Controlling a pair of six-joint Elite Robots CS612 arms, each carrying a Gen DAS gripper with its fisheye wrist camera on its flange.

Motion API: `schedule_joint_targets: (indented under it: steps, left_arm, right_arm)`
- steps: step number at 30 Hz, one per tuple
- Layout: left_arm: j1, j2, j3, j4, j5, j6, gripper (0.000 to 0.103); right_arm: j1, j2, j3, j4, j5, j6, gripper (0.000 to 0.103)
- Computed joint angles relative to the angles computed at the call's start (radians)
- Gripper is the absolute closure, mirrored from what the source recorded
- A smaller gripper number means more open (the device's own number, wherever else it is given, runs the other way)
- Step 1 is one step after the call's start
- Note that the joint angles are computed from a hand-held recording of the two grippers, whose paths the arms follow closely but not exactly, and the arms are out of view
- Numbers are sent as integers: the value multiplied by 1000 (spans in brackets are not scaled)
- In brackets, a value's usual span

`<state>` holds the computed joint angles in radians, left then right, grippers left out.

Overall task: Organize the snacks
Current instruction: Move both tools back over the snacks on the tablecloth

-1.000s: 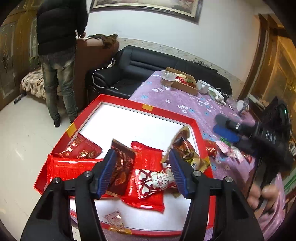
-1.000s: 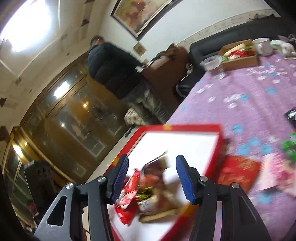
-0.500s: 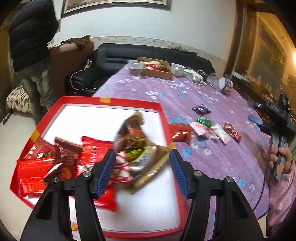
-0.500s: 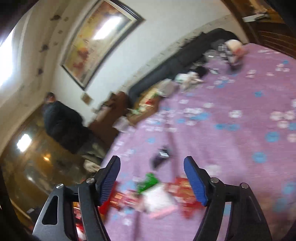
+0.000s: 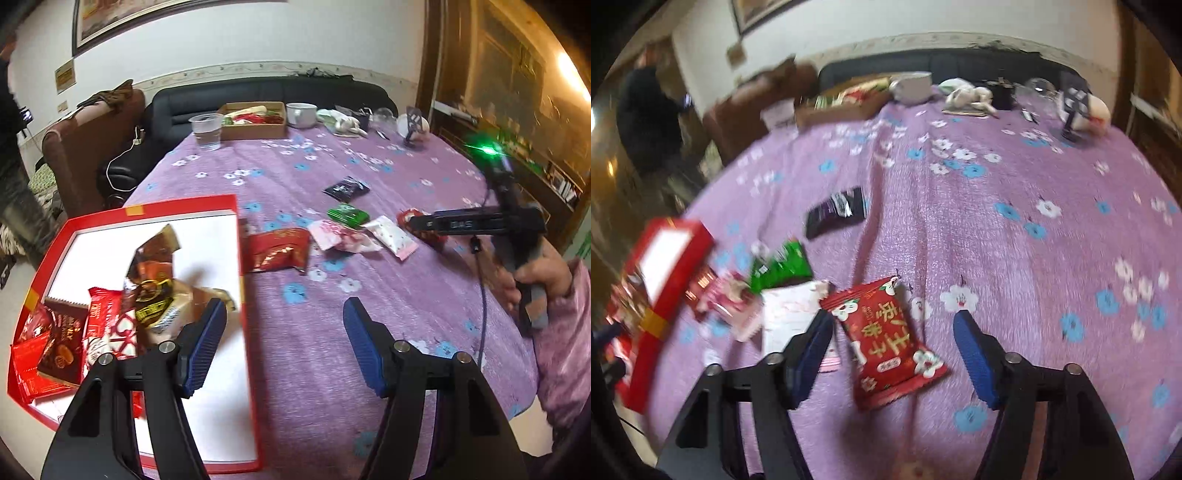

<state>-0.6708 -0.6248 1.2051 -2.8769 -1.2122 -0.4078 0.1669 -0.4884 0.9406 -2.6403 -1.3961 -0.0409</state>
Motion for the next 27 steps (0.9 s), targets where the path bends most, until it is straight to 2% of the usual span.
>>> schedule_joint_targets:
  steps: [2,4,6,8,9,12,15,17,21,27]
  left_arm:
    - [-3,7,-16,22,-4,4,38]
    - [-7,17,-43,57,-10,9,38]
    - [-10,28,-72,78,-25,26,38]
    - [-13,50,-121,101,-39,48,38]
    - [-15,62,-150,113,-48,54,38]
    - [-11,117,-266,167,-128,59,38]
    - [-11,193,-418,267,-163,41,38]
    - [-9,247,-527,355,-172,-3,38]
    - [-2,326,-682,476,-199,-95,38]
    - [-3,418,-857,594,-210,-104,38]
  right_arm:
    - [3,18,-33,56,-14,-41,52]
    - [9,23,-32,21,-40,-80,59]
    - [4,25,-21,-21,-13,-69,67]
    - [-18,27,-20,-38,67,4,68]
    - [-25,32,-24,-55,84,42,68]
    - [-47,32,-13,-138,80,183,67]
    - [-65,25,9,-194,87,292,67]
    - [-70,21,17,-216,81,320,67]
    - [-77,20,19,-224,111,342,67]
    - [-83,18,24,-240,145,359,66]
